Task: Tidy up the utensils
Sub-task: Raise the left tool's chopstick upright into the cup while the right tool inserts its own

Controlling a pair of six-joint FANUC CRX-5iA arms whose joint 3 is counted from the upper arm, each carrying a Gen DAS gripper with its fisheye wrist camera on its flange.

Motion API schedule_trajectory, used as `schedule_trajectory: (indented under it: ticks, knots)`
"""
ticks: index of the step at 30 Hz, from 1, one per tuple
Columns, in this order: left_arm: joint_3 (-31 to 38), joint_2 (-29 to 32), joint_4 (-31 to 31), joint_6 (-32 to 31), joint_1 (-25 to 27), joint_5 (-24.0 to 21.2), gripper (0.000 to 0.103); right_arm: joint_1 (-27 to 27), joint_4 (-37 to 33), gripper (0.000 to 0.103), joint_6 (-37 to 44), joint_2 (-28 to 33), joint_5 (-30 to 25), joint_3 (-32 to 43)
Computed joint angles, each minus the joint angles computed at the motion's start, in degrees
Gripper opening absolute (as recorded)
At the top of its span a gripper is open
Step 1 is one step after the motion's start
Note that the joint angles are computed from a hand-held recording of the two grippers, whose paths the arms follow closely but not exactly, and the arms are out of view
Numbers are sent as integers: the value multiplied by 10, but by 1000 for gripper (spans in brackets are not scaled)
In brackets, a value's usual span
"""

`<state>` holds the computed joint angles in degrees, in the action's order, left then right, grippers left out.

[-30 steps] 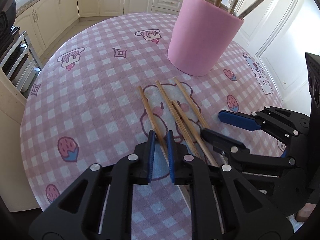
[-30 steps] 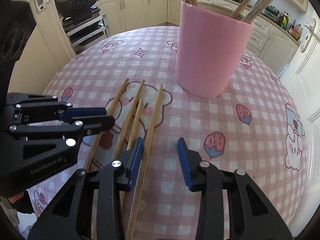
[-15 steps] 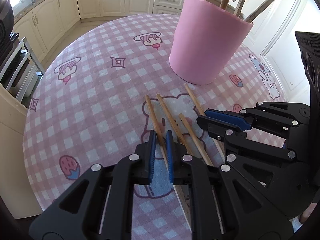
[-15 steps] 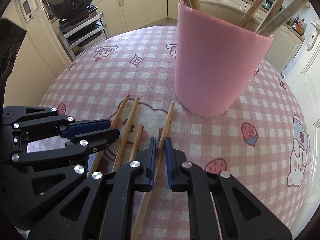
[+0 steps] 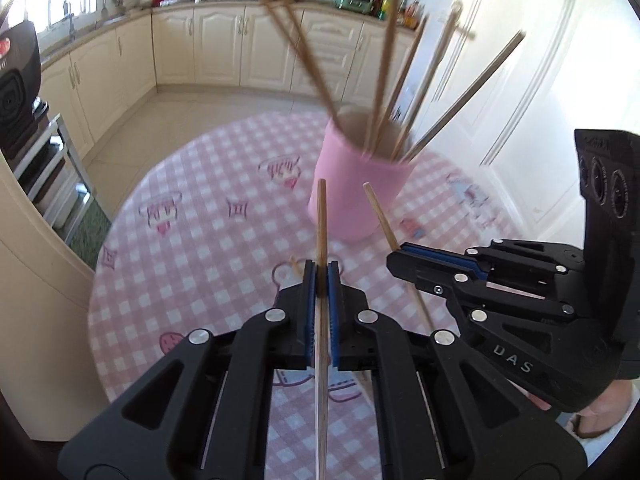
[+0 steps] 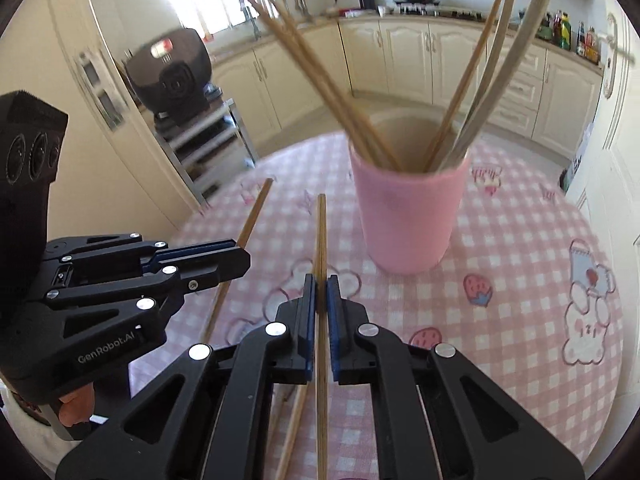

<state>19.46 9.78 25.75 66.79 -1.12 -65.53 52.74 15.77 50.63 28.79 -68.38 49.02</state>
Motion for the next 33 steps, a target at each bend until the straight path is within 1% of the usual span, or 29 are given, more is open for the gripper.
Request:
schedule_trajectory:
  ticks: [5, 11, 14, 23, 26, 28, 30, 33]
  knots:
    - [-11, -32, 41, -30, 3, 33, 6, 13, 44, 4, -21, -48, 59, -54]
    - [-25, -55, 77, -57, 2, 68, 6, 21, 96, 4, -49, -76, 98, -91]
    - [-29, -60, 92, -62, -2, 83, 6, 24, 135, 4, -74, -98, 125, -126]
    - [19, -46, 101, -49, -19, 124, 6, 24, 263, 4, -144, -89, 162, -127]
    - [32, -43, 98, -43, -27, 156, 6, 20, 323, 4, -176, -84, 175, -131]
    - [35, -41, 103, -45, -33, 186, 6, 16, 363, 4, -196, -81, 182, -132]
    - [50, -32, 103, -39, -37, 199, 6, 12, 403, 4, -212, -72, 183, -128]
    - [59, -22, 96, -29, -46, 232, 6, 3, 458, 4, -238, -62, 187, -134]
